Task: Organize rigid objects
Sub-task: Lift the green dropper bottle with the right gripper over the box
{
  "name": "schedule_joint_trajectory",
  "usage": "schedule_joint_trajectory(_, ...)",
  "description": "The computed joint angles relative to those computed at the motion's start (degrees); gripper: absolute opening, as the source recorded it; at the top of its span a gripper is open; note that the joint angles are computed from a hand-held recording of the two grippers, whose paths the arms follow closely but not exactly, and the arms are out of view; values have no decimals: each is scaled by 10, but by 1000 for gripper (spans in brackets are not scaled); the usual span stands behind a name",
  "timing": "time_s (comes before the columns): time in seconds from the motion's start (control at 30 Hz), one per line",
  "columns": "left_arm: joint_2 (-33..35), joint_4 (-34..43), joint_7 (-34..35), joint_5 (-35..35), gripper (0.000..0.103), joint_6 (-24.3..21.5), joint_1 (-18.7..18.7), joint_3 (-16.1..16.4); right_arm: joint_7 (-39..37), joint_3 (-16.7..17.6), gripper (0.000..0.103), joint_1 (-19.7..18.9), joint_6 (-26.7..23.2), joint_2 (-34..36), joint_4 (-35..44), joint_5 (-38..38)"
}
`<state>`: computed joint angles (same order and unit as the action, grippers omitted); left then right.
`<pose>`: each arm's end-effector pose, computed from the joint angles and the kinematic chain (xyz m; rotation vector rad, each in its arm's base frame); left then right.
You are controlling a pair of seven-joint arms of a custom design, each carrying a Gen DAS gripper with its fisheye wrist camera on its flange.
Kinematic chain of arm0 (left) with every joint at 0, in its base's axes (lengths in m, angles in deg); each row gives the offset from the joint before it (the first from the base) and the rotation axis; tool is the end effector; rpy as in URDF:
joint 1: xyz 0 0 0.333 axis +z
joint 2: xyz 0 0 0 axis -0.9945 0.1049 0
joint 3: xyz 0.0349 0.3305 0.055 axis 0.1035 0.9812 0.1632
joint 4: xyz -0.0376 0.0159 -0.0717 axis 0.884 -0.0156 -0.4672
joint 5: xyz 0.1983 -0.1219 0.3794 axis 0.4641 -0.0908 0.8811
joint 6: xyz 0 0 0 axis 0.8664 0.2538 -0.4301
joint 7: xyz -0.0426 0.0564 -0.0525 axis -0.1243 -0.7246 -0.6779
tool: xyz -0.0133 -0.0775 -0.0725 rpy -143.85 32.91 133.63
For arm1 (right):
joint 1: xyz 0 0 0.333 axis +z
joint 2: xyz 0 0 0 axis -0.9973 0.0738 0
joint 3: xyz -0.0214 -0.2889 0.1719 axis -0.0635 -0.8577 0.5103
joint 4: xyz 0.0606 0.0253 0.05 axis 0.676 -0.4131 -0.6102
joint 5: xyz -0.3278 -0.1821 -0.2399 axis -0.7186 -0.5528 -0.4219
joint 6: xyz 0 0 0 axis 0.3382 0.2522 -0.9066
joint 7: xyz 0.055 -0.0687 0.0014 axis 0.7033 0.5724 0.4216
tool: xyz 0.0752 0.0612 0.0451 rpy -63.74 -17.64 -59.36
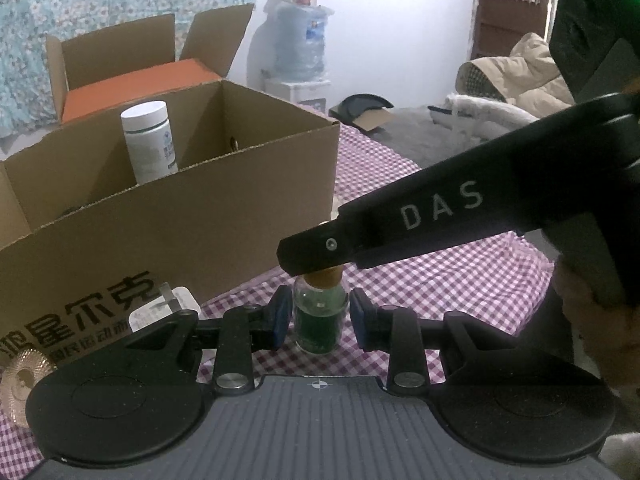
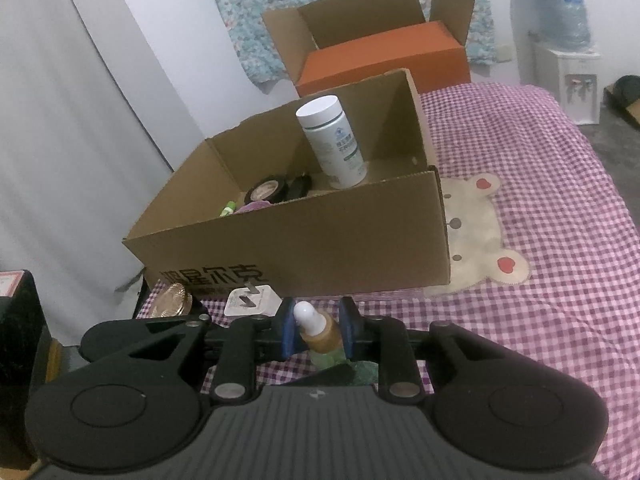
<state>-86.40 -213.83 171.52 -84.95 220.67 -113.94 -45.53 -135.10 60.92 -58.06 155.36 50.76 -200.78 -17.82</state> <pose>0.4291 -0.3832 0.4484 -0.6864 2.5684 -1.2516 0.3956 0.4200 0.4715 -1.2881 1.8407 -0.4512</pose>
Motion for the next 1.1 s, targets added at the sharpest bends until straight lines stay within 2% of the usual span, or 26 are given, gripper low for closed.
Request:
schedule_joint_trajectory(0.27, 26, 12, -46, 68, 33, 6, 6, -8, 24, 0, 26, -2, 8, -1, -3, -20)
schedule_joint_trajectory(0.53, 29, 12, -35, 60, 32, 16, 7, -13, 44, 0, 27, -4, 20, -4, -9, -31)
schedule_joint_trajectory(0.73, 15, 4, -40, 54, 32, 17, 4, -11, 5, 4, 26, 4, -2, -4, -1, -12)
schedule_joint_trajectory(0.87, -7, -5, -45, 56, 31, 36, -5, -8, -16, 7, 26, 7, -12, -13, 6, -11)
schedule_joint_trajectory(1.1, -56, 5, -51, 42, 31, 27, -20, 27, -67, 14, 26, -2, -9, -30, 42, -43)
